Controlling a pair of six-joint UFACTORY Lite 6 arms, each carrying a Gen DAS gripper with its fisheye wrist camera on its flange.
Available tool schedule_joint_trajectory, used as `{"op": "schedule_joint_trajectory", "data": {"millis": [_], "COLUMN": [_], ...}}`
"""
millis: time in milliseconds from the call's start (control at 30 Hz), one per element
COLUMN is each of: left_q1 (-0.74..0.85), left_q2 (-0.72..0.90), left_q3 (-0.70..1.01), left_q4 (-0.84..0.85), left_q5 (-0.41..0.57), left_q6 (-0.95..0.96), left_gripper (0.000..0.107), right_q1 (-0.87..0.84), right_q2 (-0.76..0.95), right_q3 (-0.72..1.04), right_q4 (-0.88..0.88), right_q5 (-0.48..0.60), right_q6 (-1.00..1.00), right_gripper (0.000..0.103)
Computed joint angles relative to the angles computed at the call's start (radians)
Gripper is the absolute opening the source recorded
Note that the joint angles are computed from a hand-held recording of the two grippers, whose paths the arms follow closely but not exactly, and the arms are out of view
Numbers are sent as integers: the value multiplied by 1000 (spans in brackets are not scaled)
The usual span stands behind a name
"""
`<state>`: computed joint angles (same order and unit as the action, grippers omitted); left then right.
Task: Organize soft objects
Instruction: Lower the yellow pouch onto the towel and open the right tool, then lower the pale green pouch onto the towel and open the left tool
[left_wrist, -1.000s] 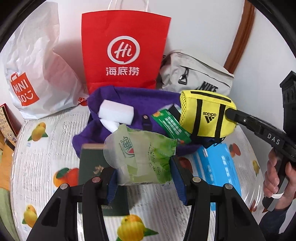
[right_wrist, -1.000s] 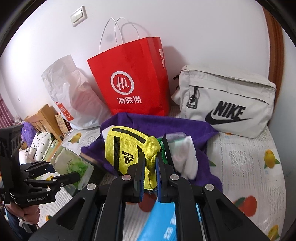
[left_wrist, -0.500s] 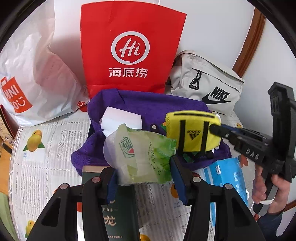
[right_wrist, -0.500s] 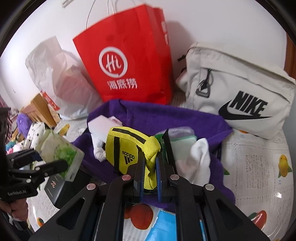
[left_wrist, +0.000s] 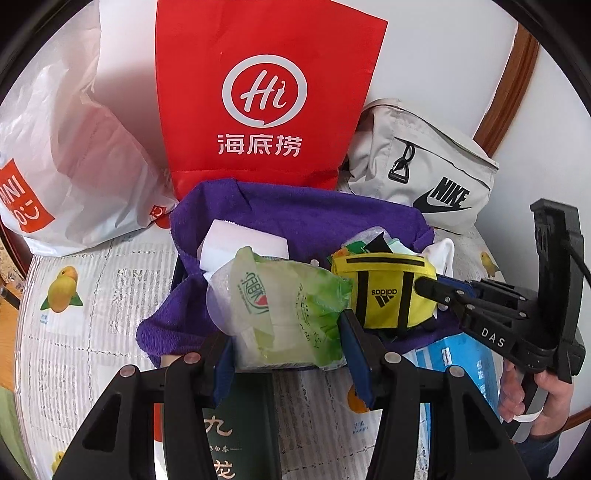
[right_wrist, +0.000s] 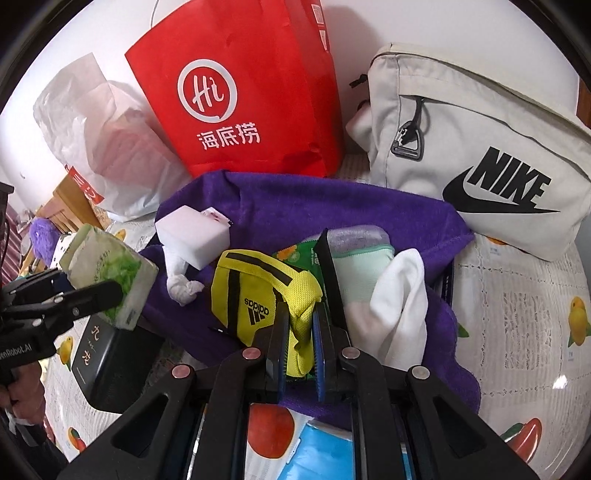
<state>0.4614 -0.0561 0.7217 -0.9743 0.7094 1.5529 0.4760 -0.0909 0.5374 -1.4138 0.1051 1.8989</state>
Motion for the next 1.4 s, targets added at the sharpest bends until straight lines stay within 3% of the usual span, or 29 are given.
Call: {"op": "schedule_joint_trajectory", "data": {"millis": [200, 300, 433, 600, 867, 1233, 1400], "left_q1": [-21, -46, -77, -141, -244, -345, -374], "left_q2": [17, 34, 55, 80, 157, 273, 311], "left_q3": [21, 34, 46, 51, 87, 160, 188], "left_q4": [-10, -9, -11, -13, 12, 60, 80], "left_q5": [-6, -20, -37, -70, -145, -218, -226], "left_q6": [-9, -26, -46, -74, -145, -235, -281], "left_gripper": [50, 50, 50, 50, 50, 51, 58], "right_q1": [-17, -16, -7, 4, -22, -66, -72], "right_q2": [-12, -18, -100, -252, -311, -284, -272], "right_q3": [-10, -18, -64, -122, -162, -180, -173], "right_q4": [230, 261, 247, 481, 584, 571, 559], "right_q5": [-5, -3, 6, 67, 77, 37, 30], "right_q6": [-239, -278, -249, -478, -593, -603, -605], "right_gripper": [17, 33, 35, 40, 40, 40, 40]}}
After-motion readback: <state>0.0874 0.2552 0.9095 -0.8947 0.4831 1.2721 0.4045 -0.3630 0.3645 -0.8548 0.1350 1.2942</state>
